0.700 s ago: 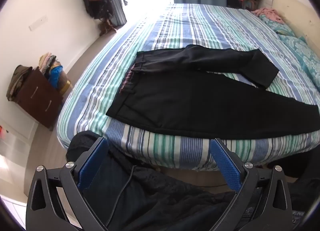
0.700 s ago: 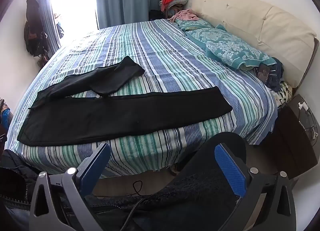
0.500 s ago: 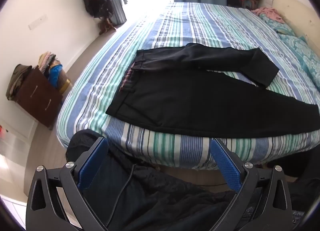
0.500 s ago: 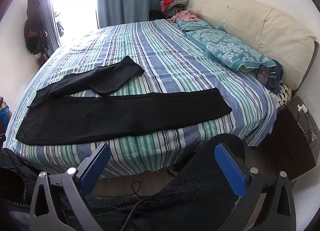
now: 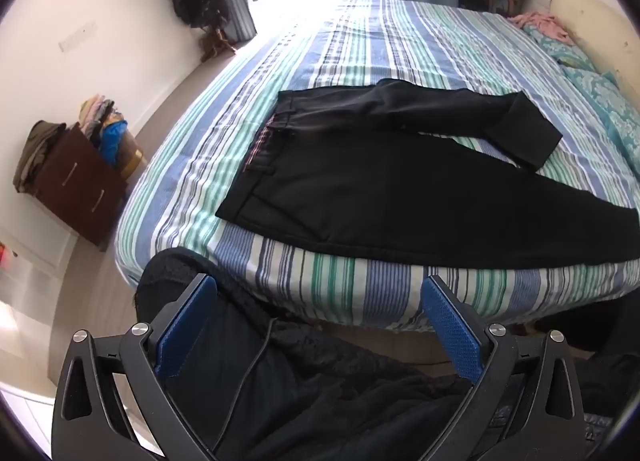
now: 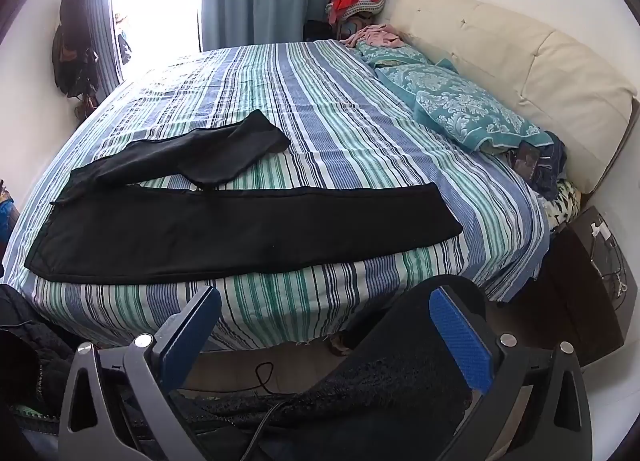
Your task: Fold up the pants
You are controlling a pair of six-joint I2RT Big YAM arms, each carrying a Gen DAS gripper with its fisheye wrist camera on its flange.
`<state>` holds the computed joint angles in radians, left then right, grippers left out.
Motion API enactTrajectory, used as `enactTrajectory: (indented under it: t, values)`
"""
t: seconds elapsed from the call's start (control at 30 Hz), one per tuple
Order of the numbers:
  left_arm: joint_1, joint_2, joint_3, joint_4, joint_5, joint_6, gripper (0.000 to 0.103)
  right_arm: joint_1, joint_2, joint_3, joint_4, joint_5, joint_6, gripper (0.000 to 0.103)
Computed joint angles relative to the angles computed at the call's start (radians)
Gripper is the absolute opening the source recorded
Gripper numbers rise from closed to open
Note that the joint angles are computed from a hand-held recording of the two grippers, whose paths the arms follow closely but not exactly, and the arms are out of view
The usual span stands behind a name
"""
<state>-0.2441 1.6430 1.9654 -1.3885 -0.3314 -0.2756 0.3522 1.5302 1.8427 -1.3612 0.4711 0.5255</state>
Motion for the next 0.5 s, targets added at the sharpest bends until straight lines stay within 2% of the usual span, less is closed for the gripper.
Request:
enactTrajectory:
  t: [0.5]
  values:
    - [-0.01,0.003,0.007,-0.009,-0.012,0.007,0.102,0.009,0.012,0.011,-0.017,0.016,-0.02,0.103]
